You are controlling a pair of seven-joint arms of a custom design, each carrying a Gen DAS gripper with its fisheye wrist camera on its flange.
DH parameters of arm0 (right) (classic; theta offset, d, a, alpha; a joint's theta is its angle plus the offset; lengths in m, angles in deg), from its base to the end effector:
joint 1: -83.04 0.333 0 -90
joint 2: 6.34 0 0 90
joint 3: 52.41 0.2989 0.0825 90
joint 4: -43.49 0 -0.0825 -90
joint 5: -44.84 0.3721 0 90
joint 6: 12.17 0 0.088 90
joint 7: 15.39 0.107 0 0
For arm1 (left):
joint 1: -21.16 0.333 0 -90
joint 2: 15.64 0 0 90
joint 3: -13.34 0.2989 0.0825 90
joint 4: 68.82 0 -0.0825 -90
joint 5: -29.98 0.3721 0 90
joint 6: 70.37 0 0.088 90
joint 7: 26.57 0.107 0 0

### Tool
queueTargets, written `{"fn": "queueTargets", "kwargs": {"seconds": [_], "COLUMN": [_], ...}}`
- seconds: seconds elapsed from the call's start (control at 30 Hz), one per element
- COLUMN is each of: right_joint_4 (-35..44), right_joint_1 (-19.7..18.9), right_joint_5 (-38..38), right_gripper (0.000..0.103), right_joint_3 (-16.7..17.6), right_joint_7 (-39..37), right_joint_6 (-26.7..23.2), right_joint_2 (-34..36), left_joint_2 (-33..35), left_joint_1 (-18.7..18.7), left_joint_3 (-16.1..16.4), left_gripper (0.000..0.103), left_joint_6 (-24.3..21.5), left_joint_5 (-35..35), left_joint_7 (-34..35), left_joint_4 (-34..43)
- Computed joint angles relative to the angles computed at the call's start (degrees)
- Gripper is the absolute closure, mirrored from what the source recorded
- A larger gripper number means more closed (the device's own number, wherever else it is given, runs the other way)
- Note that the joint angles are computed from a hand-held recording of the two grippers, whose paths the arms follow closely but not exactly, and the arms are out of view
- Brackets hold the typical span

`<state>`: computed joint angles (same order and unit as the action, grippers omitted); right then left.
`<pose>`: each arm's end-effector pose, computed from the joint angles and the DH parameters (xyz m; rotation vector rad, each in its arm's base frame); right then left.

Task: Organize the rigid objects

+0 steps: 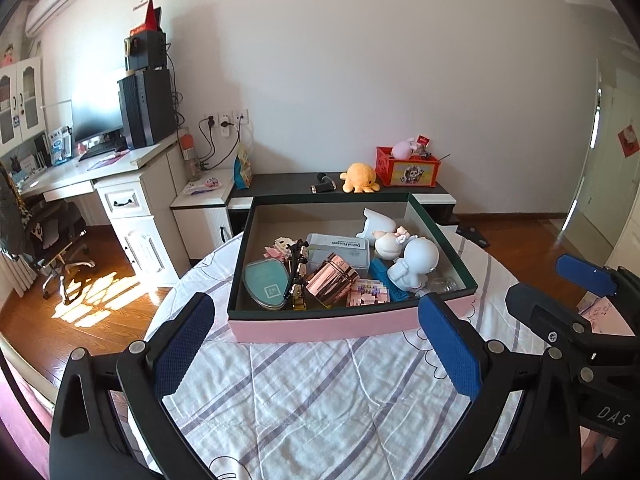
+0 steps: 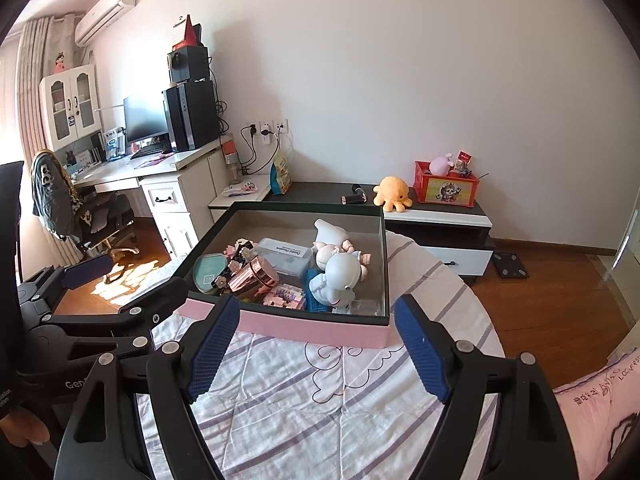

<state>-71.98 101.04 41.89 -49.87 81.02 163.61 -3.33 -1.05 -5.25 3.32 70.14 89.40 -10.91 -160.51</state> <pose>0.5625 0.2146 0.5384 -1.7816 1.3213 -0.6614 0.5448 -0.3861 0.5397 -1.6584 1.5742 -0.8555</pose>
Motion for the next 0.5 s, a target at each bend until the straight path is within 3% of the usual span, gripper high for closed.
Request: {"fn": "queueTargets", "kwargs": {"seconds": [0.3,0.33,0.43,0.5], "right_joint_4": [-9.33,-10.70,-15.27,-18.14], "right_joint_1": [-2.25,-4.19,-15.40,-16.13], "right_joint_5": [-1.99,-3.43,-8.26,-6.94], "right_gripper": [0.022,0.021,0.016,0.012], "right_joint_3": [3.06,4.86,15.14,16.14], "right_joint_7": [2.67,4.16,10.22,9.49], "right_joint_6": [4.92,6.21,10.27,12.49], "right_joint_2": [-8.41,-9.58,-14.01,-16.76], "left_joint_2": [-9.00,-10.32,-14.09,-16.21], "left_joint_1": [-1.23,-1.19,-0.63,-0.30], "left_joint_3": [-2.71,-3.43,-5.74,-7.48], "left_gripper": [0.000,0.000,0.000,0.000], "left_joint_6": [-4.85,-5.67,-7.44,-9.47], "left_joint_5": [12.74,14.62,19.10,21.16], "left_joint_7": [-10.76,-12.55,-17.54,-20.40], "left_joint_4": [-8.93,-10.20,-13.88,-15.71]}}
